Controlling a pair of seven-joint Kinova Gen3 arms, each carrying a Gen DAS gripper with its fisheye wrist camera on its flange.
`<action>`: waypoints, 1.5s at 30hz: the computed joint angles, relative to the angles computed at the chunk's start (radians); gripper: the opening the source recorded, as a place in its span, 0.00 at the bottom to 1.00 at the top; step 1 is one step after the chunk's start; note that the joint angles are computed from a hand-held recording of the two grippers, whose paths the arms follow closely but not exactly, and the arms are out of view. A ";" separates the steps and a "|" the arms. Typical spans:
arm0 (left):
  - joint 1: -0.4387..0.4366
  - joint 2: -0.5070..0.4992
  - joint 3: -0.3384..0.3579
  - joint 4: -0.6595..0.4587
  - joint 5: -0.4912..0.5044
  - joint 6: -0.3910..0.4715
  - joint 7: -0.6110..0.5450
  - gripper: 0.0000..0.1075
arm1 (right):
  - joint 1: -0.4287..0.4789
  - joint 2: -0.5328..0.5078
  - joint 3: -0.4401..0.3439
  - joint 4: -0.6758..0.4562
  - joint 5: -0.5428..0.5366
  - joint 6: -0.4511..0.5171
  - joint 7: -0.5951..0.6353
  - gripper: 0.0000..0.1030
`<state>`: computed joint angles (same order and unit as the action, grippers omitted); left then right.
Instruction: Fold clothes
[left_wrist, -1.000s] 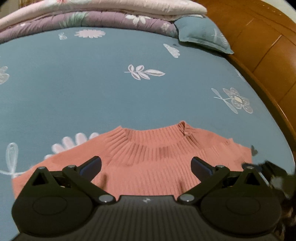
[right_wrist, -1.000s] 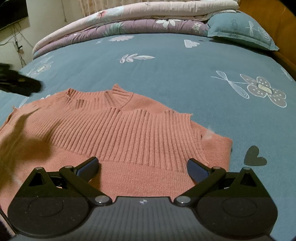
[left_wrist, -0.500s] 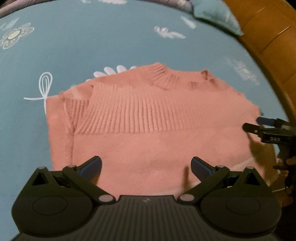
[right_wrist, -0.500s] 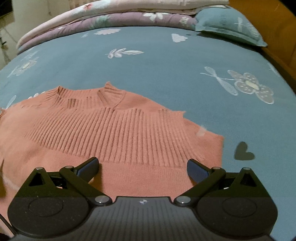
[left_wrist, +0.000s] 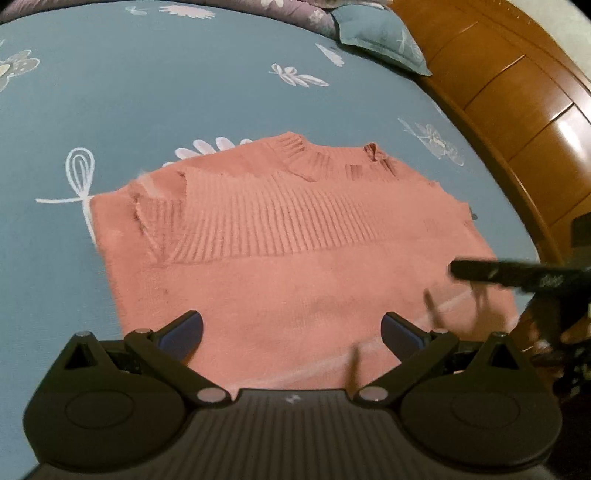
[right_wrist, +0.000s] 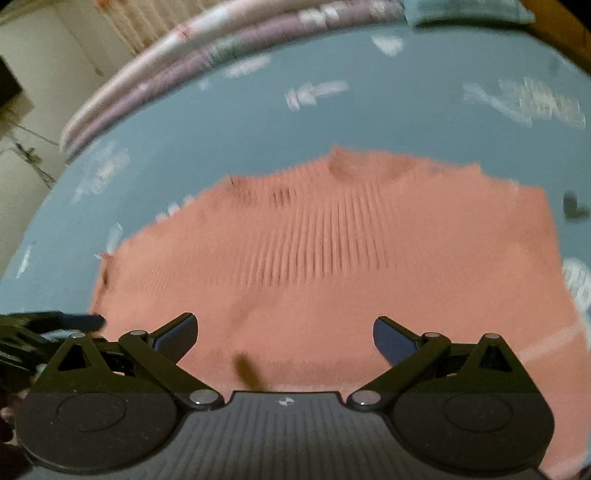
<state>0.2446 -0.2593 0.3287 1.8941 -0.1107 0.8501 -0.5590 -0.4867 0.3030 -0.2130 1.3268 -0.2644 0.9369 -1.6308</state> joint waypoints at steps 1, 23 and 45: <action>0.005 -0.008 -0.009 0.005 0.005 0.000 -0.013 0.95 | -0.022 0.004 0.013 0.002 0.024 0.001 -0.030 1.00; -0.034 -0.057 -0.029 0.041 0.046 -0.040 -0.130 0.95 | -0.136 0.071 -0.012 -0.141 0.108 0.129 -0.030 1.00; -0.044 -0.039 -0.009 0.041 0.051 -0.046 -0.102 0.95 | -0.216 0.127 0.001 -0.241 0.171 0.214 0.105 1.00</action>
